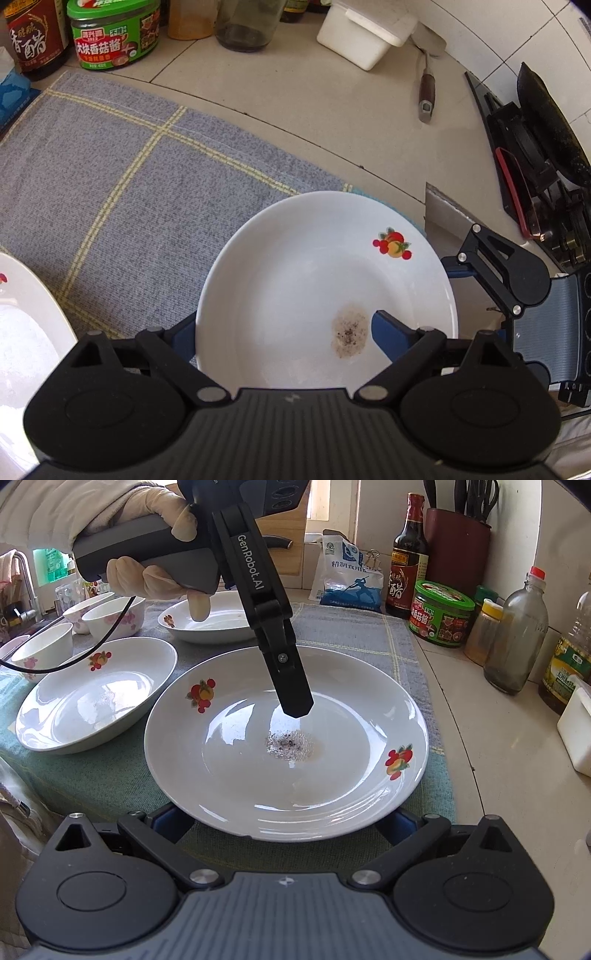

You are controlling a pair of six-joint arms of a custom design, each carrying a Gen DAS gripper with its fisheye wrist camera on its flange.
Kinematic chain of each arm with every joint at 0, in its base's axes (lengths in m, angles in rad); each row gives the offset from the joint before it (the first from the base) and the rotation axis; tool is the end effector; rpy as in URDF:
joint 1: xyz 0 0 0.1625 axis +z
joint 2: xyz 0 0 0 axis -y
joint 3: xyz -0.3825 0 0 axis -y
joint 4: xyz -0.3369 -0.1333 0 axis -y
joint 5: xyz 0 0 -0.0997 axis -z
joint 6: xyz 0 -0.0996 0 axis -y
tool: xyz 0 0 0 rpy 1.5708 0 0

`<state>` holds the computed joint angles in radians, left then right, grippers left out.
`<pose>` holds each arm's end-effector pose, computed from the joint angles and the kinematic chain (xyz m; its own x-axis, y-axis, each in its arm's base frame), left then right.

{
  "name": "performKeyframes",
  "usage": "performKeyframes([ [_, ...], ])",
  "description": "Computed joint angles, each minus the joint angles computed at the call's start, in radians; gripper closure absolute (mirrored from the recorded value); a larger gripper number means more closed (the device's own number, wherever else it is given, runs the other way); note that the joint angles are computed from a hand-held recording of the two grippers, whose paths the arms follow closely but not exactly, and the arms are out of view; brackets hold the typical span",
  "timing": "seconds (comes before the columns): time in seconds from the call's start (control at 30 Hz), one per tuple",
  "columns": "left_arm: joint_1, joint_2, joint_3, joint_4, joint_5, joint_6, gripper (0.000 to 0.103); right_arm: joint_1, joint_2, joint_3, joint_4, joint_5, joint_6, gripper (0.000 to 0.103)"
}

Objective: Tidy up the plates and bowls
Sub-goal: 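Lift the stained plate with the left gripper and carry it toward the counter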

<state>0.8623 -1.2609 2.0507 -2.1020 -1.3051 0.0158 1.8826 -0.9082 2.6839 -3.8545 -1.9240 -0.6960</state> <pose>-0.1559 -0.4270 0.1691 -0.6790 0.6904 -0.2498 0.6399 0.7233 0.2597 0.1859 -0.2546 0.1011 -0.5531 -0.6312 0.5438 -0.8114 0.5563 -0.1795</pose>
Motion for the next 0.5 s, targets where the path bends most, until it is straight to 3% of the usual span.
performKeyframes([
  [0.5,0.032,0.052,-0.091,-0.08,0.044,0.045,0.01,-0.037,-0.014,-0.126,0.086,0.027,-0.093,0.0],
])
